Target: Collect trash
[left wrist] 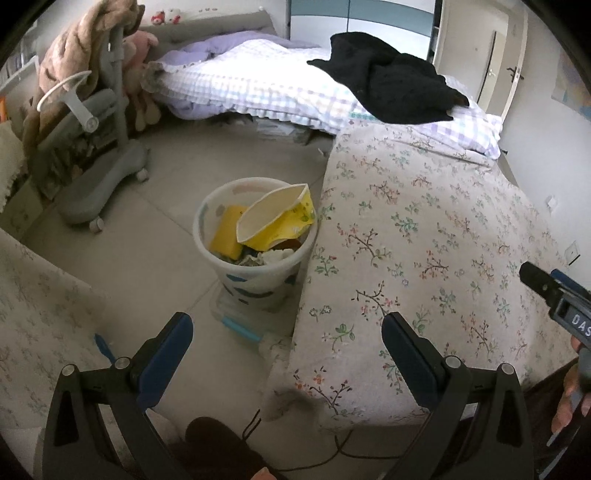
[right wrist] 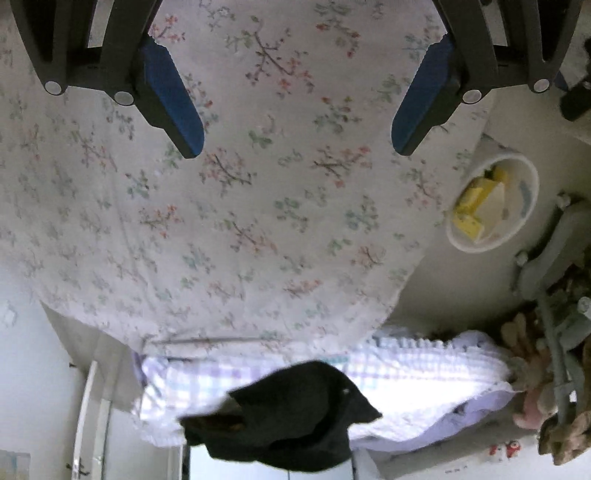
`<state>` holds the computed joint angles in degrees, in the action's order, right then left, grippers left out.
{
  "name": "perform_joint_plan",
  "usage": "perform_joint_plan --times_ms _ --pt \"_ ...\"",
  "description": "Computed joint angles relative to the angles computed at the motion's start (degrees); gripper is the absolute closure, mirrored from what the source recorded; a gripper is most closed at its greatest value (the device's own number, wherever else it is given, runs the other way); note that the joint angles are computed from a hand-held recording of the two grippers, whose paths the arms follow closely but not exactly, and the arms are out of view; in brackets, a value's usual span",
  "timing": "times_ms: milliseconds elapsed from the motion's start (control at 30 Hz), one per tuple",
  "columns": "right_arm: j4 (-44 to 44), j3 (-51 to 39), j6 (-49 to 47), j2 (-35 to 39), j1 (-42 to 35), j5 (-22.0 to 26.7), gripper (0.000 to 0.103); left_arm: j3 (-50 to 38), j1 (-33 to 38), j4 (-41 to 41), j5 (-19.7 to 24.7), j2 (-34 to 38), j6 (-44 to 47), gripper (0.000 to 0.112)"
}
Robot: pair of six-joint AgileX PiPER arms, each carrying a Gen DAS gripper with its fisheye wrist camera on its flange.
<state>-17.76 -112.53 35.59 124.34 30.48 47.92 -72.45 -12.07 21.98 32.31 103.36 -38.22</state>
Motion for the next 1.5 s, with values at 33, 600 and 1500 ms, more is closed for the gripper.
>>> perform_joint_plan --times_ms 33,600,1500 --pt "0.6 -0.2 -0.5 0.2 -0.2 0.4 0.016 -0.2 0.0 -0.1 0.2 0.1 -0.1 0.009" --pt "3.5 -4.1 -1.2 3.1 -0.4 1.6 0.016 -1.9 0.8 -1.6 0.7 1.0 1.5 0.009" --pt "4.4 -5.7 -2.0 4.1 0.2 2.4 0.016 -1.7 0.5 0.7 0.8 1.0 -1.0 0.009"
